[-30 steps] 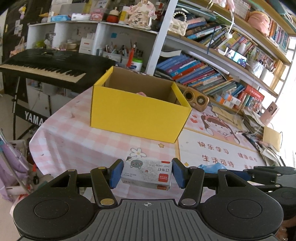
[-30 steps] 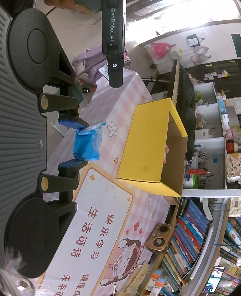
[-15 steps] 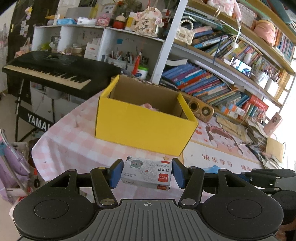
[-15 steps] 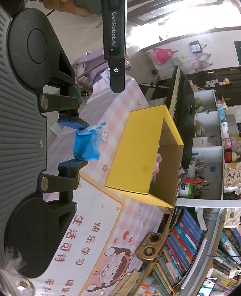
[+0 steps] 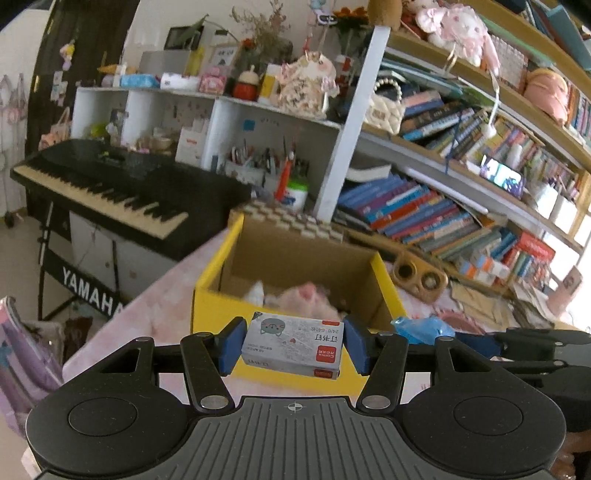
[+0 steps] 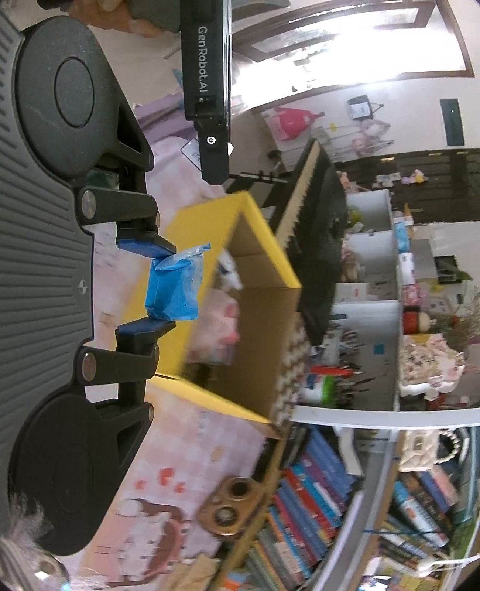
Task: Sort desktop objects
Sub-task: 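Carry the card box and blue bag in both grippers over the yellow box, then lower the card box and bag into the box and open both grippers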
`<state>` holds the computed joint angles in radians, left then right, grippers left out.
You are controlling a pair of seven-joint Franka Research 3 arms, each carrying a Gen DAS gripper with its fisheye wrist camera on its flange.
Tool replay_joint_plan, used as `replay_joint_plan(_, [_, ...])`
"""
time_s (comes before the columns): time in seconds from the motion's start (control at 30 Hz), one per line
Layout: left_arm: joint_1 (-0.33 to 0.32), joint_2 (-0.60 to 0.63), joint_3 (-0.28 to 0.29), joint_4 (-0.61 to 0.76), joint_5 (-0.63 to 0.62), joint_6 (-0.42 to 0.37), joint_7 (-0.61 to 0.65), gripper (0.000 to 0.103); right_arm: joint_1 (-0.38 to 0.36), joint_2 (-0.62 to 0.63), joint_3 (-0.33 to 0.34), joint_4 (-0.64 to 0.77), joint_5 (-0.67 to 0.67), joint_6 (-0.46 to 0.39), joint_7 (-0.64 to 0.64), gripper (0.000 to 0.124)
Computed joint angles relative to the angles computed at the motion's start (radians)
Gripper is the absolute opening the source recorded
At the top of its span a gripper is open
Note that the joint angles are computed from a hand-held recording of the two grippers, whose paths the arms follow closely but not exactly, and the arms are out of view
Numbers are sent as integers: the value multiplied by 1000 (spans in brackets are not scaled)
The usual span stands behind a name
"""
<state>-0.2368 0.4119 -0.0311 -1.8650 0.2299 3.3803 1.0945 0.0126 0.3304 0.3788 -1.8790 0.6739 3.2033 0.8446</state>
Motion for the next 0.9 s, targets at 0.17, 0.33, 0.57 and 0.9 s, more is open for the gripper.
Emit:
replay_joint_plan(0.17, [-81, 100, 84, 163, -42, -34, 1, 56, -21, 82, 2, 136, -38, -22, -34, 32])
replay_joint_plan(0.33, [-91, 212, 96, 342, -24, -110, -22, 56, 1, 160, -54, 268, -84, -80, -33, 32])
replay_joint_plan(0.57, [-46, 379, 23, 614, 66, -290, -19, 56, 42, 274, -141, 449, -131, -163, 2, 32])
replay_joint_plan(0.9, [-17, 573, -96, 925, 66, -565, 137, 56, 80, 442, -211, 706, -201, -305, 78, 32])
